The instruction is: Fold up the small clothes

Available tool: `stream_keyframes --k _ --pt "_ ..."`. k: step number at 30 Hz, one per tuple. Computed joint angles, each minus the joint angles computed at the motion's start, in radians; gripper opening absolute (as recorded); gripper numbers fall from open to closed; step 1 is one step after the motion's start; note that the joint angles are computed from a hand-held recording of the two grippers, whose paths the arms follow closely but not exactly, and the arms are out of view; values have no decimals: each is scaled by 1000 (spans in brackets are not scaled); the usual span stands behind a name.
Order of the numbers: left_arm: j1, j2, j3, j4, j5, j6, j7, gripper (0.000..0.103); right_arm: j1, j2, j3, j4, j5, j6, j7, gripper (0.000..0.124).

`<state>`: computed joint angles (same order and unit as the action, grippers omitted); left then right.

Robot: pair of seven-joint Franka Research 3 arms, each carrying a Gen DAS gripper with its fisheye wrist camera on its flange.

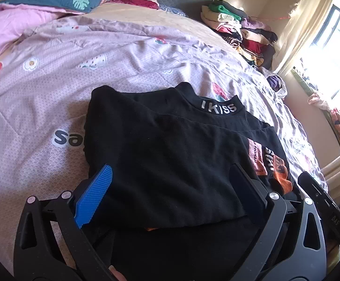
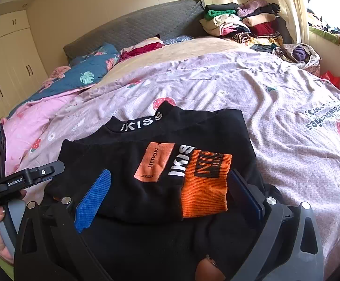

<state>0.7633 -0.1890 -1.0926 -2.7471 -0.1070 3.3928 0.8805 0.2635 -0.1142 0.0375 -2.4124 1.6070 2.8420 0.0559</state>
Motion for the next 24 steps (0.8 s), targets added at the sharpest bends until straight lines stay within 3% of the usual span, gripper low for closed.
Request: stream_keyframes --k 24 --pt "-277 -147 237 -34 192 -54 -166 94 -6 -152 -15 -104 67 -45 -51 99"
